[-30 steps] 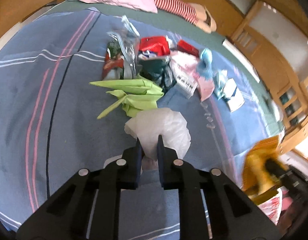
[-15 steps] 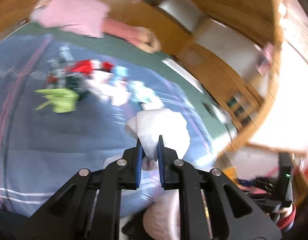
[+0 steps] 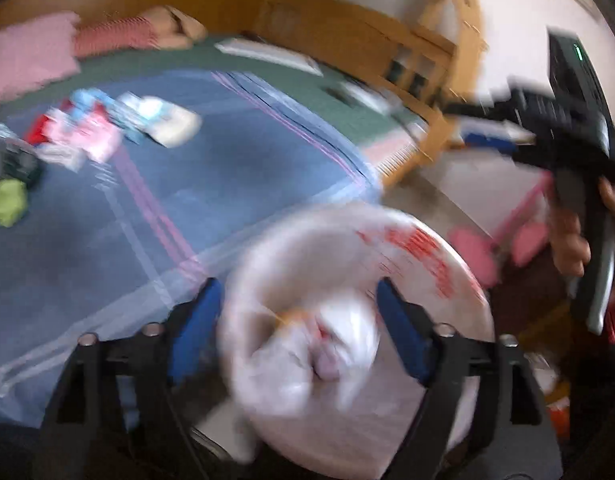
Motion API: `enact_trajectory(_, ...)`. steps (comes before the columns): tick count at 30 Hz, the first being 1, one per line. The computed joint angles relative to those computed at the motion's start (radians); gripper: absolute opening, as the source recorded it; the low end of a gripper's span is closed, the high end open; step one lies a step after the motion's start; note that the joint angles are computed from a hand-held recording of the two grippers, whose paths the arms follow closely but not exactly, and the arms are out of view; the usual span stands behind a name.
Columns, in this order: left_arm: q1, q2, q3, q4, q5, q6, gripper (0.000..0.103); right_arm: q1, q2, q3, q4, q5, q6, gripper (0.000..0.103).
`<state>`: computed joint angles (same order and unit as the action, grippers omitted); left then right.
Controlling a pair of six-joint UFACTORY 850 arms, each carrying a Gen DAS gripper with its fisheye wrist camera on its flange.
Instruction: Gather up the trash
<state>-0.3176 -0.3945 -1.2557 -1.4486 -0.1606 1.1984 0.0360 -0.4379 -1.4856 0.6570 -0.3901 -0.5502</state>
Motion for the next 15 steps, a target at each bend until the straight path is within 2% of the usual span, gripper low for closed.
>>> enact_trajectory(2,0.015,0.006,-0.001,-0.209,0.121,0.171,0.087,0.010,-0.017,-0.021,-0.025,-0.009,0.019,0.074)
enact_trajectory(4,0.032,-0.020,-0.057,-0.419,0.331,0.328,0.087,0.022,-0.039,-0.047,-0.038,-0.022,0.038,0.074)
enact_trajectory(6,0.079,-0.094,-0.186,-0.614,0.540,0.471,0.087,0.035,-0.062,-0.075,-0.024,-0.043,0.039,0.074)
enact_trajectory(7,0.105,-0.141,-0.256,-0.662,0.621,0.492,0.087,0.043,-0.078,-0.093,-0.015,-0.054,0.035,0.074)
enact_trajectory(9,0.167,-0.246,-0.403,-0.794,0.735,0.568,0.087,0.058,-0.106,-0.126,-0.016,-0.072,0.038,0.074)
enact_trajectory(12,0.244,-0.338,-0.513,-0.987,0.764,0.669,0.088,0.082,-0.153,-0.184,-0.025,-0.102,0.047,0.074)
enact_trajectory(14,0.291,-0.385,-0.545,-1.135,0.713,0.731,0.088,0.102,-0.204,-0.248,-0.053,-0.125,0.074,0.074)
enact_trajectory(15,0.307,-0.388,-0.519,-1.165,0.647,0.737,0.089,0.113,-0.236,-0.289,-0.076,-0.132,0.095,0.074)
